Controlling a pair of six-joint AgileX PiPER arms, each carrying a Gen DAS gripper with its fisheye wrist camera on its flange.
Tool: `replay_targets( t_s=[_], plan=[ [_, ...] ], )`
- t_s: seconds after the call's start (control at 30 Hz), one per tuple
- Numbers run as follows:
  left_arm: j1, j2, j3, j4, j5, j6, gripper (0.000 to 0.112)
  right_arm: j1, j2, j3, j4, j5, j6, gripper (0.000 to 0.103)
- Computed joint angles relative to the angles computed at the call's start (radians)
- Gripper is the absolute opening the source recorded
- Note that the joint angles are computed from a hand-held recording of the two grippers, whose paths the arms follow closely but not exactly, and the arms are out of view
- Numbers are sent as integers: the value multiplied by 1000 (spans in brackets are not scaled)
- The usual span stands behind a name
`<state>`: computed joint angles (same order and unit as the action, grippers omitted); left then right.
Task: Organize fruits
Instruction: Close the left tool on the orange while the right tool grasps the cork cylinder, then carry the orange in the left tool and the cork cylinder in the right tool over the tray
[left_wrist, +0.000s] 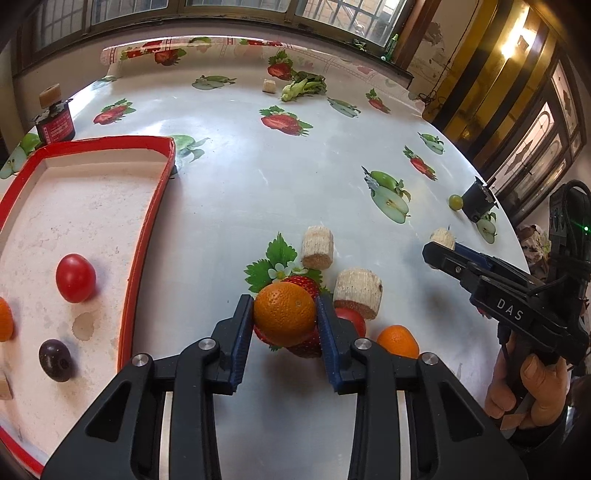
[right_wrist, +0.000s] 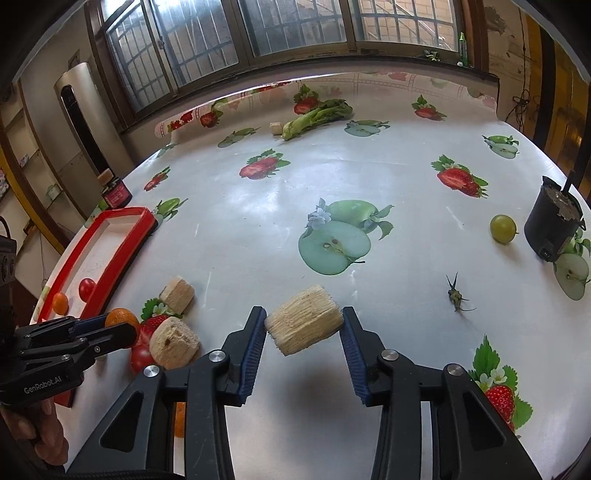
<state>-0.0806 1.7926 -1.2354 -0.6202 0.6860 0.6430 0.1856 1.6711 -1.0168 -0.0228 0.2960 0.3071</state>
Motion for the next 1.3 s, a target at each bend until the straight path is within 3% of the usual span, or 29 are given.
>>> replay_targets(
  t_s=[0.47,1.3],
  plan=[
    [81,-154,141,-14,-27,57,31,140,-124,51,-140,28,176,42],
    [243,-201,183,-90,17,174,31,325,-73,-40,-284,92,336,42]
  ],
)
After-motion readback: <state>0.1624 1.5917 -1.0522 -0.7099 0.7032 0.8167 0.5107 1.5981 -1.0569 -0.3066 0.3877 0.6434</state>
